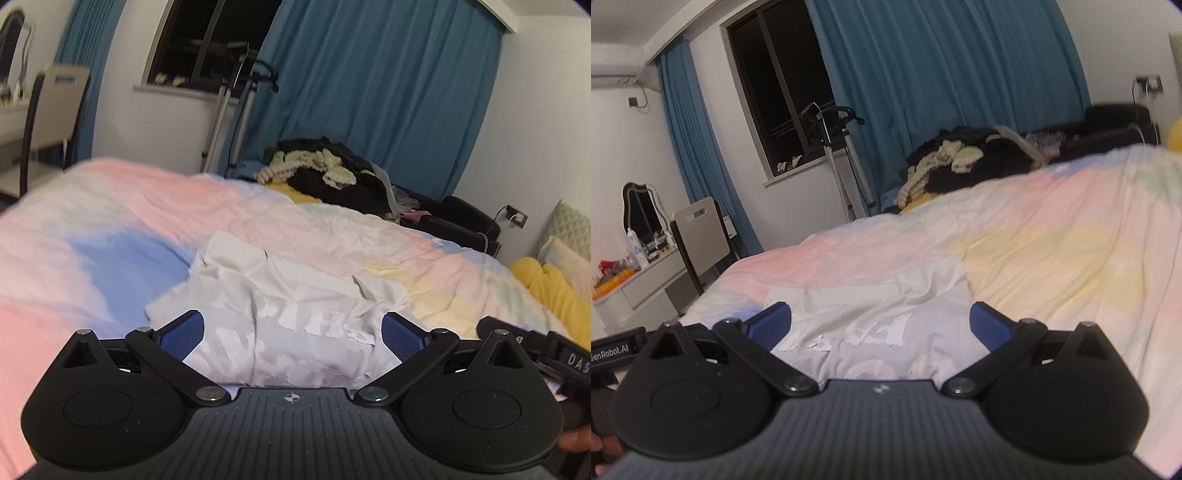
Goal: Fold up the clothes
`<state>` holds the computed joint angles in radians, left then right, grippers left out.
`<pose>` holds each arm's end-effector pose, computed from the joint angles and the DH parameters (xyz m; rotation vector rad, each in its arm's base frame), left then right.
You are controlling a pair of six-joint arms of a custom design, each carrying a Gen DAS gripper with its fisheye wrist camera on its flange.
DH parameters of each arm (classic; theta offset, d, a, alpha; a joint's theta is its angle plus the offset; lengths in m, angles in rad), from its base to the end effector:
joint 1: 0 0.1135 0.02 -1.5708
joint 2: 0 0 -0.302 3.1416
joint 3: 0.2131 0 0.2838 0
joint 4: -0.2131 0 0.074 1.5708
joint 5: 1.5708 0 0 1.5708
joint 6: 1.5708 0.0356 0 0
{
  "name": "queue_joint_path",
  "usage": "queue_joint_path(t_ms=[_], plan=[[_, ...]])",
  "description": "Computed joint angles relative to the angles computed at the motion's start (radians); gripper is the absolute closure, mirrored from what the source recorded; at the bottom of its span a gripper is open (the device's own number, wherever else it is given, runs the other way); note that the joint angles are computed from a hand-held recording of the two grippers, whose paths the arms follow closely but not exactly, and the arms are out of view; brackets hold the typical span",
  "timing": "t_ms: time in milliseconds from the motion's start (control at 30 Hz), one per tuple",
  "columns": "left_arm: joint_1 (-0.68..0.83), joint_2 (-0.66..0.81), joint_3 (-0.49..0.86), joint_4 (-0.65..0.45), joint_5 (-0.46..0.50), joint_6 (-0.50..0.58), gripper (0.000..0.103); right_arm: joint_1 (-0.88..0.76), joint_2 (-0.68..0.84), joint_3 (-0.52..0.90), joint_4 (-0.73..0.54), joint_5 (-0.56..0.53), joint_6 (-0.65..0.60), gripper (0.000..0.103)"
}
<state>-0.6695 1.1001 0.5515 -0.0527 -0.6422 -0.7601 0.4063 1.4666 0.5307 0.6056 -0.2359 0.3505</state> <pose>0.1979 -0.1295 0.2312 -0.4440 1.9975 -0.1895 0.2761 0.1279 0.1909 -0.2198 1.9480 0.7306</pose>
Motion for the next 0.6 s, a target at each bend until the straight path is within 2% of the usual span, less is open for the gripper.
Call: queue_joint_path(t_ms=[100, 233, 400, 533, 600], plan=[[0.083, -0.031, -0.044, 0.049, 0.175, -0.074, 0.0, -0.039, 0.041, 0.02, -0.022, -0.109, 0.126, 0.0], [0.218, -0.031, -0.108, 0.138, 0.414, -0.212, 0.0, -0.092, 0.121, 0.032, 0.016, -0.271, 0.345, 0.0], [0.382, 0.056, -0.2, 0.361, 0.674, -0.433, 0.0, -0.129, 0.212, 0.046, 0.079, -0.377, 0.589, 0.0], [0.452, 0.178, -0.282, 0.626, 0.781, -0.639, 0.0, -0.141, 0.3, 0.071, 0.142, -0.407, 0.818, 0.0], [0.469, 0.239, -0.275, 0.669, 0.798, -0.668, 0.0, -0.14, 0.334, 0.092, 0.143, -0.397, 0.892, 0.0]])
